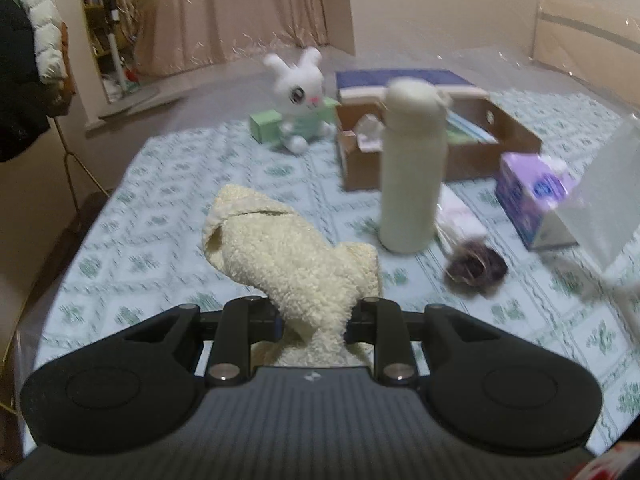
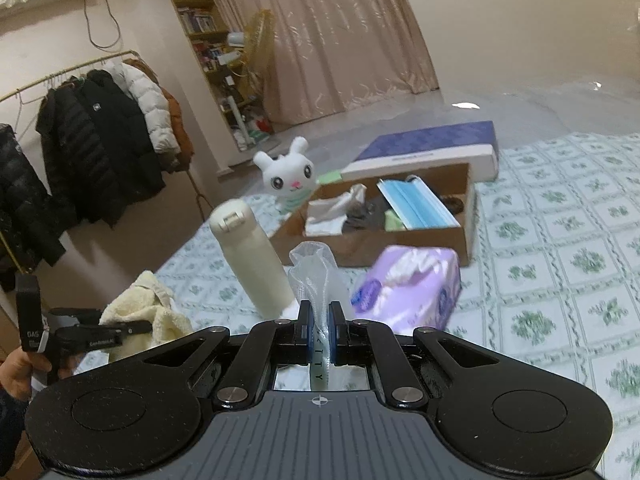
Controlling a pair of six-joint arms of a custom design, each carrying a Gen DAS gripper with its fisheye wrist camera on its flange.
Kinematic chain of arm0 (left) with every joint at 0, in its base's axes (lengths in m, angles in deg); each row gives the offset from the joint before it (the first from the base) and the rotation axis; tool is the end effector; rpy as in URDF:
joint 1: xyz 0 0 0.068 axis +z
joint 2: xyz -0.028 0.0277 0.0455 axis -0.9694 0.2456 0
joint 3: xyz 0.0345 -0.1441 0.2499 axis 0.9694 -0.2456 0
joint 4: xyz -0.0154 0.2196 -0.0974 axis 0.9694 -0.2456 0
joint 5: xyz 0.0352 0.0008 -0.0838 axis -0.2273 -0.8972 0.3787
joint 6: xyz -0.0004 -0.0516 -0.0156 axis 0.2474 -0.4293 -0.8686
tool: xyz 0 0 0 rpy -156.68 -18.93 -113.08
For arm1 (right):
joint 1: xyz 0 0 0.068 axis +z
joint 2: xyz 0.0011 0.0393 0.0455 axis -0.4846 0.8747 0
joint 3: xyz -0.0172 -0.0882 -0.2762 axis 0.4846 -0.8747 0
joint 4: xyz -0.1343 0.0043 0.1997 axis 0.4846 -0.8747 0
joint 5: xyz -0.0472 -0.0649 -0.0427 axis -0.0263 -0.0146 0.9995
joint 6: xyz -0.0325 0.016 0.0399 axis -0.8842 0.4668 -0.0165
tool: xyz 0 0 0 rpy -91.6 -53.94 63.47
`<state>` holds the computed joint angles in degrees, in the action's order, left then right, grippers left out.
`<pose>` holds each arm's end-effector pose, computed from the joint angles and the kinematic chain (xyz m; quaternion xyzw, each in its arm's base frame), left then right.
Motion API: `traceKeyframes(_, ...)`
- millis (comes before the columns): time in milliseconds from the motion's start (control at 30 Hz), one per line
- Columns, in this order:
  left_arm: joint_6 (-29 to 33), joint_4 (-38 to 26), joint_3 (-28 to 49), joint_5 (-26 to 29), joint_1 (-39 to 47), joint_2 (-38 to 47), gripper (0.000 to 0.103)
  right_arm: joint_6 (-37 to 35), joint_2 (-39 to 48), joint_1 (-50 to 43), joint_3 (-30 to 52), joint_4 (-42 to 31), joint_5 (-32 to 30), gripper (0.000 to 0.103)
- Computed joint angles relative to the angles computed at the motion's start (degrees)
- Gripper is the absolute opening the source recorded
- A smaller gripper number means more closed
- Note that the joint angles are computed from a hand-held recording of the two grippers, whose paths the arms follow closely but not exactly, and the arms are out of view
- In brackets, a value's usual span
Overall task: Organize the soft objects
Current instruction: 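Carry the towel and plastic bag over the cardboard box with both grippers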
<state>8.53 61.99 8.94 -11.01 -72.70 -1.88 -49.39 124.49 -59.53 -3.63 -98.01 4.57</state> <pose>0.1886 0.0045 0.2332 0.1468 0.8900 0.0047 0.4318 0.1192 -0.0377 0.2180 -0.0342 0.8445 0.2523 0.4712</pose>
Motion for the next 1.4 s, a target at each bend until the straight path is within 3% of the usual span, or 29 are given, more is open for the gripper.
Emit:
traceKeyframes(367, 2.6, 2.1, 16.7, 0.7, 2.1, 13.0, 0.023, 7.0, 12.1, 5.3, 8.5, 12.7, 2.0, 0.007)
traceKeyframes(800, 1.5, 1.3, 46.2, -3.2, -6.8, 37.0, 0.023, 14.8, 34.5, 15.1, 23.3, 27.4, 11.9, 0.007)
traceKeyframes(1067, 4.3, -3.3, 66.7, -5.0, -14.5, 52.7, 0.024, 15.2, 47.4, 18.8, 33.6, 30.6, 15.3, 0.007)
traceKeyframes(1400, 9.3, -15.6, 96.0, -0.1, -18.8, 75.2, 0.024, 14.5, 60.6, 20.2, 45.8, 28.1, 17.4, 0.007)
